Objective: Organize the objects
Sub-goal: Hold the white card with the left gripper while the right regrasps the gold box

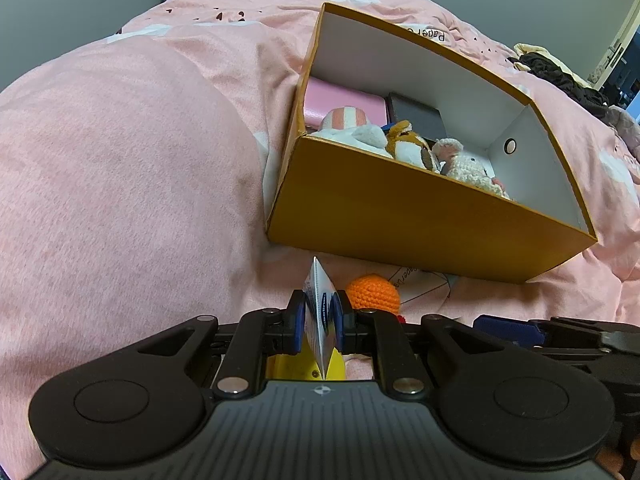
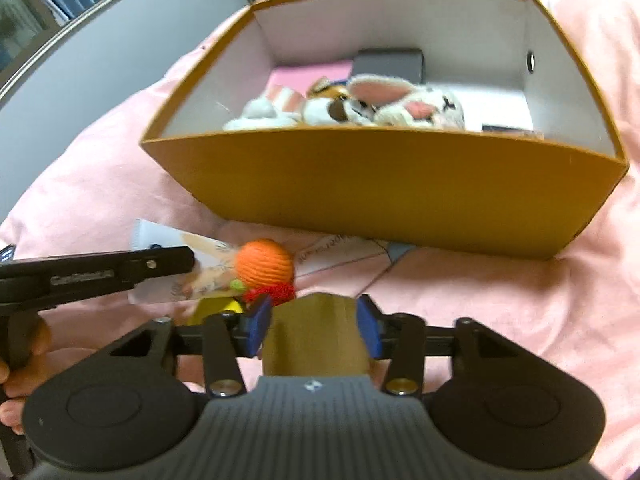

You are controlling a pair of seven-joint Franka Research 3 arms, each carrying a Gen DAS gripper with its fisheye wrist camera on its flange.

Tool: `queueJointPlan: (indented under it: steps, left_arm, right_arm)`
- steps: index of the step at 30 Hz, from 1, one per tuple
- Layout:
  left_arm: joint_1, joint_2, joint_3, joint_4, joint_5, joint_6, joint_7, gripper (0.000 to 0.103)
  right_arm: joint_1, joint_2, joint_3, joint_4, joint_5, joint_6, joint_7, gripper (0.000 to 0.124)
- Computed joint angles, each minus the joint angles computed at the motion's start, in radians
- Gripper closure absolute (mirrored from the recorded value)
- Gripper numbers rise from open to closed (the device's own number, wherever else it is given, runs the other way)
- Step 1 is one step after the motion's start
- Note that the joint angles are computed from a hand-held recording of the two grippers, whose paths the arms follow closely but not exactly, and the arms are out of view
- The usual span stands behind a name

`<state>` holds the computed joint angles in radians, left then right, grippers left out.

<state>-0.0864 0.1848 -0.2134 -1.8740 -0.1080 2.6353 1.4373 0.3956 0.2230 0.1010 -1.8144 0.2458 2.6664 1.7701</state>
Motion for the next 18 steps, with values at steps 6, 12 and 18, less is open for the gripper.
queueJointPlan:
  steps: [6, 12, 18]
  left_arm:
    - [-0.001, 0.002, 0.0, 0.004, 0.003, -0.005, -0.003, 0.087]
    - [-0.002, 0.008, 0.0, 0.01, 0.011, -0.007, -0.002, 0.087]
    - [-0.002, 0.012, -0.002, 0.017, 0.015, -0.012, 0.002, 0.087]
  right_arm:
    - [-0.043, 0.058, 0.022, 0.033, 0.132, -0.068, -0.058, 0.057]
    - [-0.087, 0.098, 0.048, 0.06, 0.277, -0.103, -0.16, 0.047]
    - [-0.081, 0.085, 0.045, 0.057, 0.31, -0.102, -0.209, 0.064]
